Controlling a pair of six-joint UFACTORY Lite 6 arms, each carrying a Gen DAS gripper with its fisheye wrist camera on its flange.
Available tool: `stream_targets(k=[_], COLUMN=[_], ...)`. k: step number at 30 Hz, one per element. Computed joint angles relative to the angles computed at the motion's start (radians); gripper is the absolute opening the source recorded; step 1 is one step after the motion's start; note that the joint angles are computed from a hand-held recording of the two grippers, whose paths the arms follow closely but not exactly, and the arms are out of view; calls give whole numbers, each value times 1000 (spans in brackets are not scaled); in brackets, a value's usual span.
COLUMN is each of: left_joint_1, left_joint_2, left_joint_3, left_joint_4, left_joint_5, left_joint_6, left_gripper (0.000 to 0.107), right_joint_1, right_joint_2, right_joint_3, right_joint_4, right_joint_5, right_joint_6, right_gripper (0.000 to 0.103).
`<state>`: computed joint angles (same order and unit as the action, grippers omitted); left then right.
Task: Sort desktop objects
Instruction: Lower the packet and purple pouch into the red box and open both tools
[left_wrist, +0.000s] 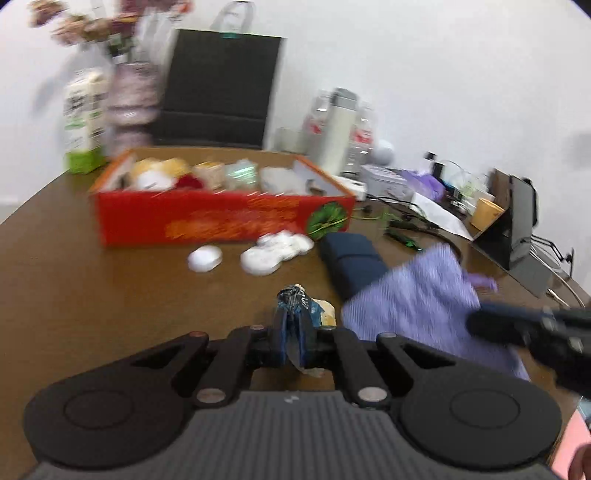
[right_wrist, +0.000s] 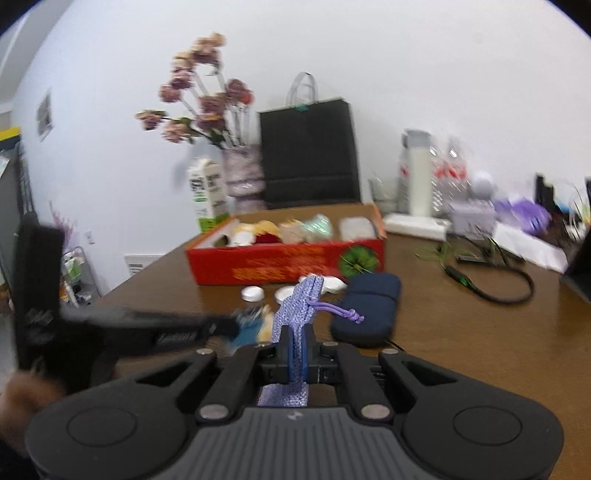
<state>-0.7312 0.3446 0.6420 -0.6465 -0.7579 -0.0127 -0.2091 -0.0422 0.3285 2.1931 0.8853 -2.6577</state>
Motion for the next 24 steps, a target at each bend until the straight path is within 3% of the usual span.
stream_targets(k=[8,12,17,22,24], left_joint_1=[-242,-275,-191,63,143], left_joint_2=[-228,-259,-237,-220,-166], left_joint_3=[-296,-297,-244,-136,-28], left_joint_4=[-358,-425,-344,-52,-24], left_joint_5=[-203,-211,-198,-88,-67], left_joint_6=[-17,68,107,35,89], left_gripper=[7,7,7,7,7], right_joint_1=[177,203,228,250,270], right_joint_2=[-179,-183,-111,29,98], right_joint_3=[-142,-172,-102,103,229], right_joint_4=[216,260,288,265,283], right_joint_5=[-37,-4,10,-8,-32], right_joint_6=[-114,-123,-112,-57,-59], right_gripper=[3,3,3,3,3])
